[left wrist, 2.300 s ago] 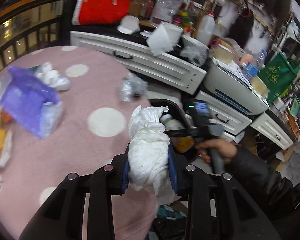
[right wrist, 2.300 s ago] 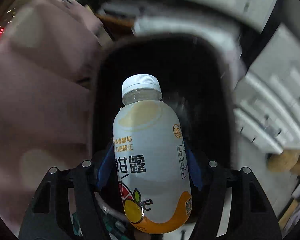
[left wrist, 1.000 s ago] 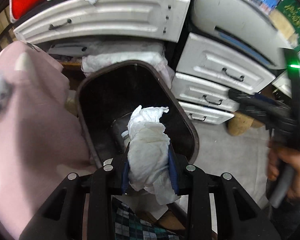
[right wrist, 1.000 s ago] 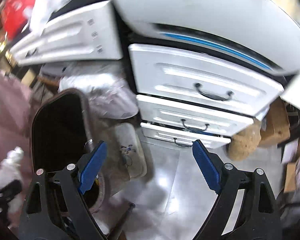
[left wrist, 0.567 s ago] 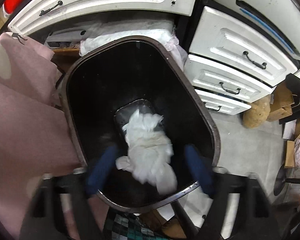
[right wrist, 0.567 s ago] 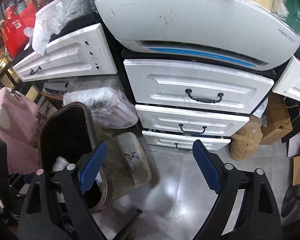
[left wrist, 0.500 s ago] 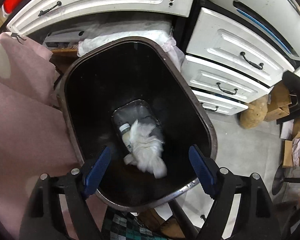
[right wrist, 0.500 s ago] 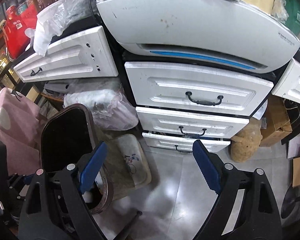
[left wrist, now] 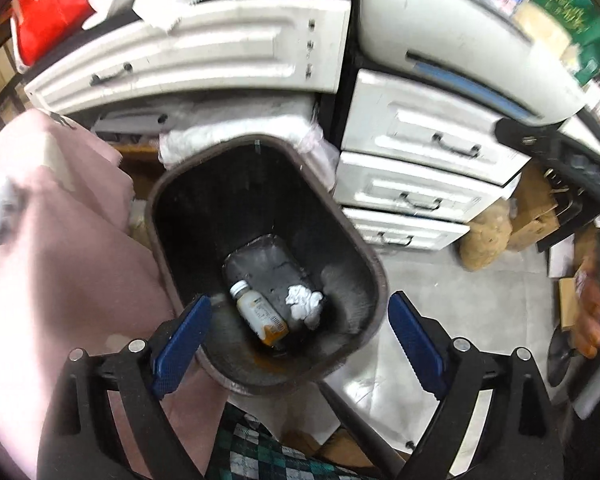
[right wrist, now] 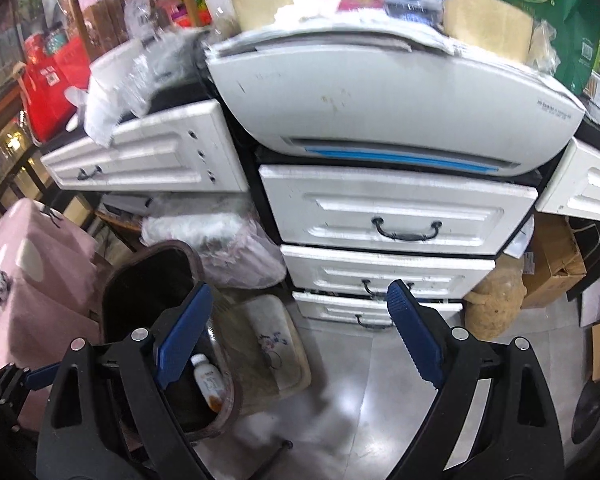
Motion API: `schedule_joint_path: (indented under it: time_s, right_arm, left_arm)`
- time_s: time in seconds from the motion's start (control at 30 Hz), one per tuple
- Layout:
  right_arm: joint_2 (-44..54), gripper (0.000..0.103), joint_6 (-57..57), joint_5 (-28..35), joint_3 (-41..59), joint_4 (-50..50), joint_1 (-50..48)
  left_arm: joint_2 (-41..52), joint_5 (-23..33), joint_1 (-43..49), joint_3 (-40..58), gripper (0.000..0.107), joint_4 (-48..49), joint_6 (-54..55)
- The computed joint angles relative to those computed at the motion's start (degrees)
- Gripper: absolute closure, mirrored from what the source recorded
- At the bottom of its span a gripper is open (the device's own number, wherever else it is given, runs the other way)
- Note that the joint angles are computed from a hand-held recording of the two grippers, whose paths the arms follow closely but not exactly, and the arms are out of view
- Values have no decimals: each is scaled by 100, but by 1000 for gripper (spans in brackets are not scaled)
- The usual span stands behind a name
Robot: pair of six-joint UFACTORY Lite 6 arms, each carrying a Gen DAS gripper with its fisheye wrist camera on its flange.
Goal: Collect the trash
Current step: 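Lower the crumpled tissue into the bin and open the left tool, then move the right tool to the clear plastic bag and grasp it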
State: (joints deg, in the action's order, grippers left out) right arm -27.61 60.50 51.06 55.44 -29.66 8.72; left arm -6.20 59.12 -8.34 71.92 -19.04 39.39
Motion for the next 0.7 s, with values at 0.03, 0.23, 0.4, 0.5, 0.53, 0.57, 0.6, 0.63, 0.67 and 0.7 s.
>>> schedule_joint_path:
  time_s: [0.03,0.23,0.4,0.5,0.53,0.57,0.6,0.63,0.67,0.7]
  right_arm:
    - [11,15,4,-22,76,5,90]
    - [403,15,334,-138,686,-221,1033]
    - [1297,15,484,-248,1608,-459,2070]
    - [2037,15,276,-393,2330,-340,2487]
    - [2357,15,185,-438,2647,-320,2659]
    - [2617,15,66,-467,2919,-284,2774]
    - [2887,15,-55,-471,3206,-264,2893]
    - [3243,15,-194,-437,3598,-266,3029]
    - [3531,15,-309,-411,3928,-264,3118]
    - [3811,15,-438,-397,4260,-238,3184]
  left_arm:
    - [-108,182,235,74,19,-193,230]
    - [-419,1228,2008,660,17,-1275,1609]
    - [-336,1702,3574,1112,16,-1846,2525]
    - [-145,1838,4516,1343,16,-2137,3018]
    - [-34,1854,4811,1475,16,-2190,3159]
    - [92,1865,5084,1610,15,-2253,3302]
    - [270,1858,5259,1791,16,-2290,3375]
    - [429,1838,5486,1951,15,-2333,3448]
    - [601,1828,5677,2116,15,-2365,3495]
    - [781,1842,5847,2295,15,-2384,3538]
